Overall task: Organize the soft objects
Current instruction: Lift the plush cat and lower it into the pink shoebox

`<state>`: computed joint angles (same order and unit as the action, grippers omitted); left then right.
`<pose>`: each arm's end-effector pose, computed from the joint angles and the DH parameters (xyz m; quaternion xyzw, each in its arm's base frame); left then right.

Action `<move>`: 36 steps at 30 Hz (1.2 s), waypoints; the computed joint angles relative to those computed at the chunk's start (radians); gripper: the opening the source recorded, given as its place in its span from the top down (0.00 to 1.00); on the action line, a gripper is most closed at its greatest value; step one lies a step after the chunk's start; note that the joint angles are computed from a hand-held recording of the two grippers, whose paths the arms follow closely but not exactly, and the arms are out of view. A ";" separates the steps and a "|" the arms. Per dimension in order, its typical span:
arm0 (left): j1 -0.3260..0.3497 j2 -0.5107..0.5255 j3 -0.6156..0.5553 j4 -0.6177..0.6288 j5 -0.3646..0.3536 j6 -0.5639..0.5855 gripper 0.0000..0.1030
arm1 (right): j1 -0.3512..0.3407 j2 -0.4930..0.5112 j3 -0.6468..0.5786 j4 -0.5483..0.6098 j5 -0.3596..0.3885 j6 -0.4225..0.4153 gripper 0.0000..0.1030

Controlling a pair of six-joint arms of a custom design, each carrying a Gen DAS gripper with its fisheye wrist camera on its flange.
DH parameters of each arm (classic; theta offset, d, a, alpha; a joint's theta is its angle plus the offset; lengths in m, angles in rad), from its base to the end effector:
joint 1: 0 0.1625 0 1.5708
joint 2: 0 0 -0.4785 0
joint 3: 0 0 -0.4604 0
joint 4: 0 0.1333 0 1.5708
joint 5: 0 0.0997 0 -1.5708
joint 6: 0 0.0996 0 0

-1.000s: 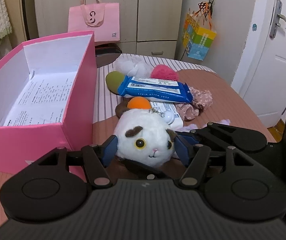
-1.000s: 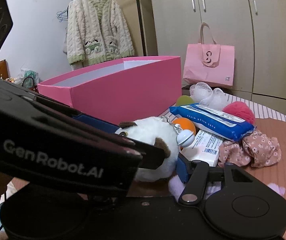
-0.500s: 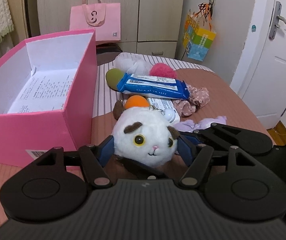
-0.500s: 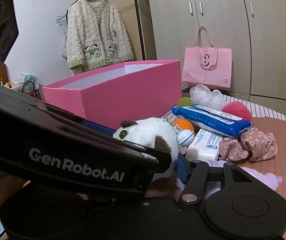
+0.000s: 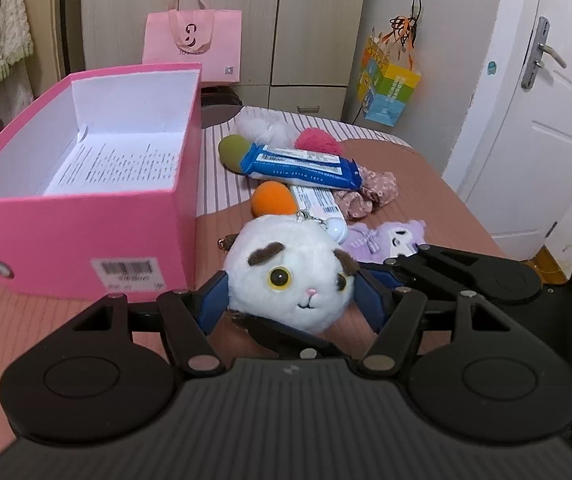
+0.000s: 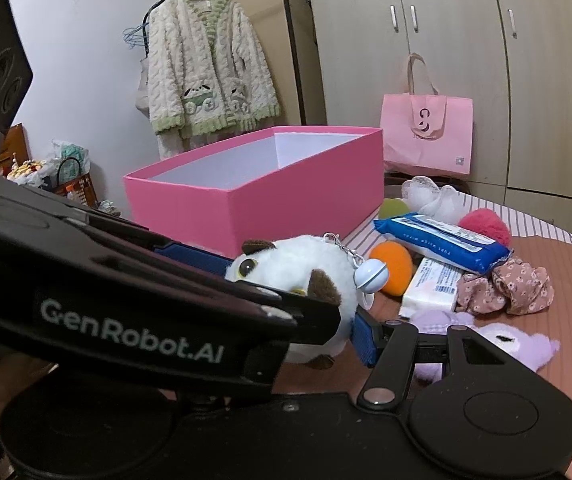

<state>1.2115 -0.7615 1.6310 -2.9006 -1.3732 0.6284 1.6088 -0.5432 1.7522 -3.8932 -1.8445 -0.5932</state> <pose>-0.1298 -0.7803 0.0977 0.4395 0.8638 -0.2121 0.1256 0.1330 -0.6981 0.0263 0.1925 -0.8219 0.4717 0.2548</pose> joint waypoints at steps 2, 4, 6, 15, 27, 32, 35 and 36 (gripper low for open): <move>0.003 -0.017 0.009 0.009 0.001 -0.009 0.36 | 0.013 -0.001 0.006 0.007 -0.015 0.003 0.38; 0.006 -0.035 0.010 0.040 0.009 -0.017 0.36 | 0.026 -0.008 0.009 0.043 -0.022 0.010 0.38; 0.012 -0.057 -0.001 0.105 0.007 -0.031 0.36 | 0.046 -0.013 0.003 0.091 -0.049 -0.009 0.38; 0.013 -0.149 -0.017 0.241 0.037 -0.036 0.37 | 0.114 -0.032 -0.012 0.220 -0.053 -0.005 0.38; 0.006 -0.122 -0.153 0.218 -0.032 0.029 0.37 | 0.156 -0.023 -0.142 0.268 -0.006 -0.051 0.38; 0.013 -0.026 -0.309 0.253 -0.071 0.033 0.37 | 0.147 -0.002 -0.261 0.334 -0.003 -0.092 0.37; 0.024 0.053 -0.436 0.322 -0.074 0.011 0.37 | 0.133 0.021 -0.349 0.404 -0.005 -0.106 0.37; 0.029 0.073 -0.467 0.335 -0.077 0.004 0.37 | 0.127 0.031 -0.377 0.430 -0.001 -0.110 0.37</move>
<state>1.2403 -0.6881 1.1637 -2.5652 -1.4497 0.6319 1.7357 -0.5125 1.3749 -3.4637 -1.8455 -0.7031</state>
